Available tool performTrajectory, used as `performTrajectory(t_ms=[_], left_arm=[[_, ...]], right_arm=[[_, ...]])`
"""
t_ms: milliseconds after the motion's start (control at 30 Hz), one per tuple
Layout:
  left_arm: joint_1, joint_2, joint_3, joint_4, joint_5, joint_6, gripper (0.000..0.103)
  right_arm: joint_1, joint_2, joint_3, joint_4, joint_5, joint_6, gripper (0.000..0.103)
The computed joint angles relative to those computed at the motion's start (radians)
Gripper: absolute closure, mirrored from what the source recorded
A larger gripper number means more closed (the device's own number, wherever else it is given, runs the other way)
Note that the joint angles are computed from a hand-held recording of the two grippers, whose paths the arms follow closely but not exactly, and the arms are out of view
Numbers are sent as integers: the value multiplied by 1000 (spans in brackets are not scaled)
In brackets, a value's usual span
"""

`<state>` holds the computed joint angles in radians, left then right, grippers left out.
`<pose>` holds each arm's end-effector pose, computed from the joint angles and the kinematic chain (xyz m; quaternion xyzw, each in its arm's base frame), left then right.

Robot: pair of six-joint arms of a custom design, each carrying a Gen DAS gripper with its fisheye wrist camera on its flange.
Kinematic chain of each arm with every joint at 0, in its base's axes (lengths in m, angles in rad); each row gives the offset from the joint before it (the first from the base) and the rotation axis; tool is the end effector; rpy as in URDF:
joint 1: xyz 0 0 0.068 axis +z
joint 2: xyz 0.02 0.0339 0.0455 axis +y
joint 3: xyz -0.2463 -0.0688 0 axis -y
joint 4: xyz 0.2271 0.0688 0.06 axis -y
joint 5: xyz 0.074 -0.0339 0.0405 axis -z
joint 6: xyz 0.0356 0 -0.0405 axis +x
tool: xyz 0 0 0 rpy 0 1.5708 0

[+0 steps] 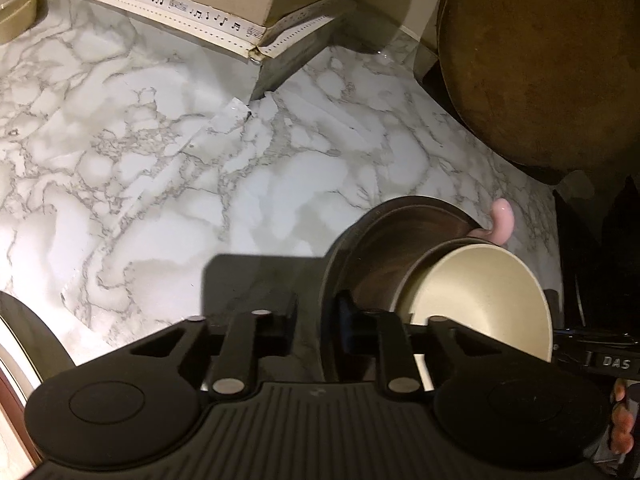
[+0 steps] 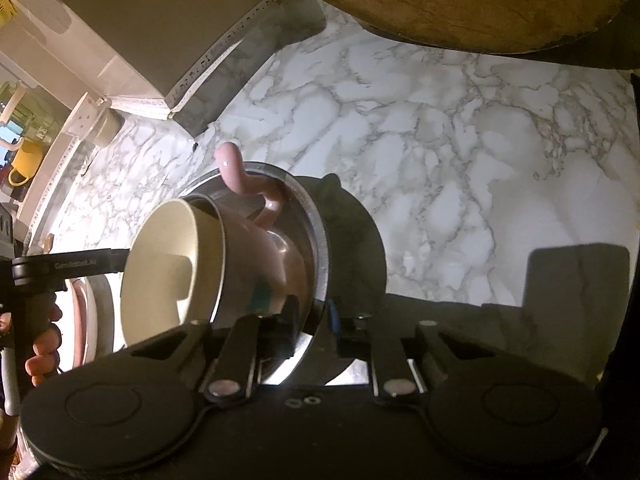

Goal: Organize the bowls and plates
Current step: 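Close both grippers on the rim of the pink handled pot, then lift the pot holding the cream bowl and carry it to the plate stack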

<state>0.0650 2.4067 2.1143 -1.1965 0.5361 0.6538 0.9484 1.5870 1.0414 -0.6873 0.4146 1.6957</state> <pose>0.4463 0.0108 0.1664 0.2899 0.9189 -0.2338 0.1300 0.1776 0.2229 0.1927 0.3843 0.8855 0.1095 0.2372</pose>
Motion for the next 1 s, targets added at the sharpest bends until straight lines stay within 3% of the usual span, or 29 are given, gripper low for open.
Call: performTrajectory(t_ms=[100, 700, 1000], left_arm=[[-5, -27, -42, 21, -12, -3, 93], [-15, -176, -243, 162, -50, -102, 94], [-8, -225, -237, 156, -71, -161, 93]], right_arm=[[4, 2, 0, 0, 4, 8, 91], [-16, 45, 95, -106, -15, -16, 92], [-50, 43, 163, -150, -32, -104, 92]])
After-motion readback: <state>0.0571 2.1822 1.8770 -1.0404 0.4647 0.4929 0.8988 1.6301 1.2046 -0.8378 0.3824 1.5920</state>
